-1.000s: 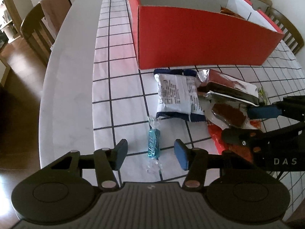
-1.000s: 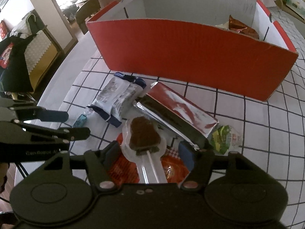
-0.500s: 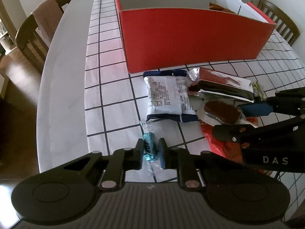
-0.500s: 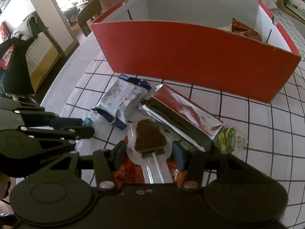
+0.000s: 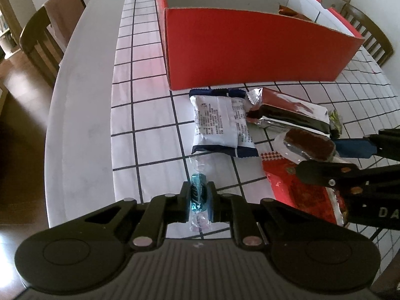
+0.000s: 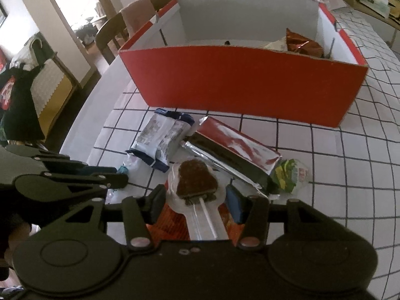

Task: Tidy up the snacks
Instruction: 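Carry the lollipop packet and teal candy over the red box with both tools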

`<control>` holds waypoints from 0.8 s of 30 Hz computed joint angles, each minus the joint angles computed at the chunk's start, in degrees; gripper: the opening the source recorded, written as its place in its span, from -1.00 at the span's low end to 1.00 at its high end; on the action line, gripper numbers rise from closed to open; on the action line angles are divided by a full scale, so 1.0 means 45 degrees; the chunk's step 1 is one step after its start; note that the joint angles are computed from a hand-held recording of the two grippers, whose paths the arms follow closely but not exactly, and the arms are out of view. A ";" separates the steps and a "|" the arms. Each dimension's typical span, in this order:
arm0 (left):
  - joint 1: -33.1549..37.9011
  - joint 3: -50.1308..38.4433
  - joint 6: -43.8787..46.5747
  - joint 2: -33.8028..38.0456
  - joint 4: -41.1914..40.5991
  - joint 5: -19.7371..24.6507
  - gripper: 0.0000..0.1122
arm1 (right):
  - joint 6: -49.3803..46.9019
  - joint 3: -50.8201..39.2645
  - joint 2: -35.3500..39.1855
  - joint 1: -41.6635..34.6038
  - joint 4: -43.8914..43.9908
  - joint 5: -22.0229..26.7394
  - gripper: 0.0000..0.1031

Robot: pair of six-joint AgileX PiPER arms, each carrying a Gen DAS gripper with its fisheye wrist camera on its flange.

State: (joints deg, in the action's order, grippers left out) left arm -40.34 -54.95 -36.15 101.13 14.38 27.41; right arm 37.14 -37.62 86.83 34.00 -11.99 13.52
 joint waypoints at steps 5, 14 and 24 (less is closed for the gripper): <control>0.0008 0.0190 -0.0056 -0.0299 -0.0244 -0.0038 -0.78 | 0.1354 0.0555 -0.0932 0.0169 -0.0845 0.0094 -0.01; 0.0095 0.0776 0.0378 -0.1499 -0.1186 -0.0147 -0.78 | 0.4237 0.1582 -0.2479 0.0396 -0.2505 0.0121 -0.01; -0.0023 0.0484 0.0456 -0.2364 -0.1593 0.0132 -0.78 | 0.5591 0.1311 -0.3227 0.0708 -0.3703 0.0812 -0.01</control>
